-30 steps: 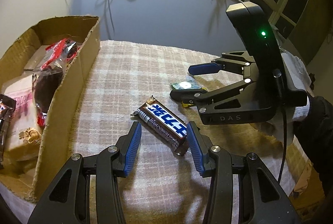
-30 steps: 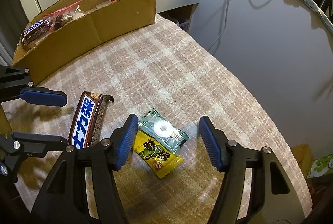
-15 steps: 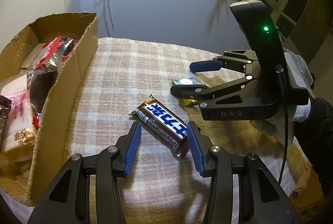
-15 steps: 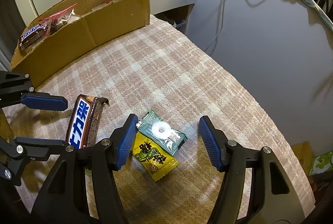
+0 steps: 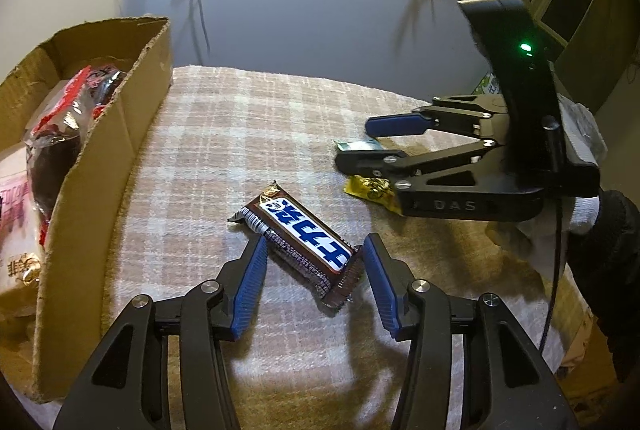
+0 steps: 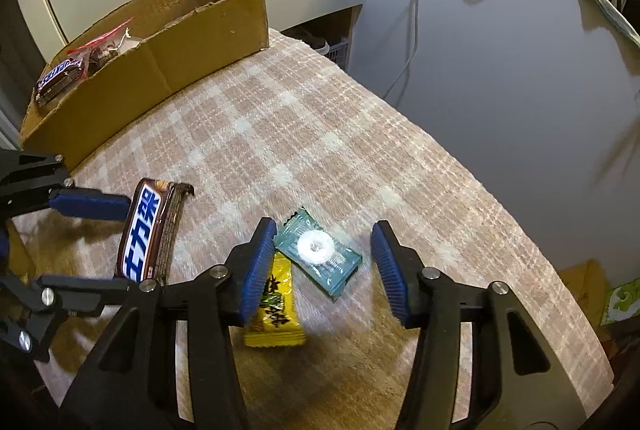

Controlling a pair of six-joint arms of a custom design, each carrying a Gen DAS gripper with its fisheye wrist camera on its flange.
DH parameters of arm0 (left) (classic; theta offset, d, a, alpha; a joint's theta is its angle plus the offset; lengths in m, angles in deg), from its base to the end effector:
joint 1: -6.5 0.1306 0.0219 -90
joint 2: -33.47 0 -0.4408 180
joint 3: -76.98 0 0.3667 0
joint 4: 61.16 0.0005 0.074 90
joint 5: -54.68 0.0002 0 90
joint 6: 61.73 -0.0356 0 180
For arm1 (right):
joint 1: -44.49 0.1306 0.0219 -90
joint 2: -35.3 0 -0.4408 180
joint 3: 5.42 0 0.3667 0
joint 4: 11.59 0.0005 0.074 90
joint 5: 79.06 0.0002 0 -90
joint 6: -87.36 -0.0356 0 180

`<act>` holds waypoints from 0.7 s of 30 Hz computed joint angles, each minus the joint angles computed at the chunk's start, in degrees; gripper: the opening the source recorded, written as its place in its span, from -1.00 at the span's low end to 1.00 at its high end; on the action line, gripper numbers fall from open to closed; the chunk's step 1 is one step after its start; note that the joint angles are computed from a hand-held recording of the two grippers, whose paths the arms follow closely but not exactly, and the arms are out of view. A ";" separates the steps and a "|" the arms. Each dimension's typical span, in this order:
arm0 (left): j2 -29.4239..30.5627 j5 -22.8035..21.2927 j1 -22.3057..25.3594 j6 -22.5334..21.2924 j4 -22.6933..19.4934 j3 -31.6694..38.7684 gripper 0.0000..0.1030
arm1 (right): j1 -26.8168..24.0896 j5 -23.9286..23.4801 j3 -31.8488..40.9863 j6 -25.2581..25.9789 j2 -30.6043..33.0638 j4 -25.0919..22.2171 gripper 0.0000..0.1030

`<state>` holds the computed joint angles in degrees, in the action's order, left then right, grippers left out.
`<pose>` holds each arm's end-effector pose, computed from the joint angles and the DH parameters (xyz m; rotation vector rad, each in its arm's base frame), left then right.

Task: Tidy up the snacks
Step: 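Lower the left tool over the Snickers bar and close on it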

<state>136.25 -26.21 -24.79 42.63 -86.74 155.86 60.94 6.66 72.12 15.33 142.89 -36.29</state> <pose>0.4458 -0.2781 0.3288 0.4400 2.4578 -0.5406 0.5130 0.1537 0.2776 -0.7755 2.4024 0.0837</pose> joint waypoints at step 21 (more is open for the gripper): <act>4.79 -9.34 -2.78 -3.91 -2.49 5.55 -0.07 | -0.59 0.07 -2.81 0.13 -2.14 0.52 -0.15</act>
<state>141.04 -35.55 -27.57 38.72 -89.23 161.41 60.35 6.74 69.31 15.45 140.75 -35.77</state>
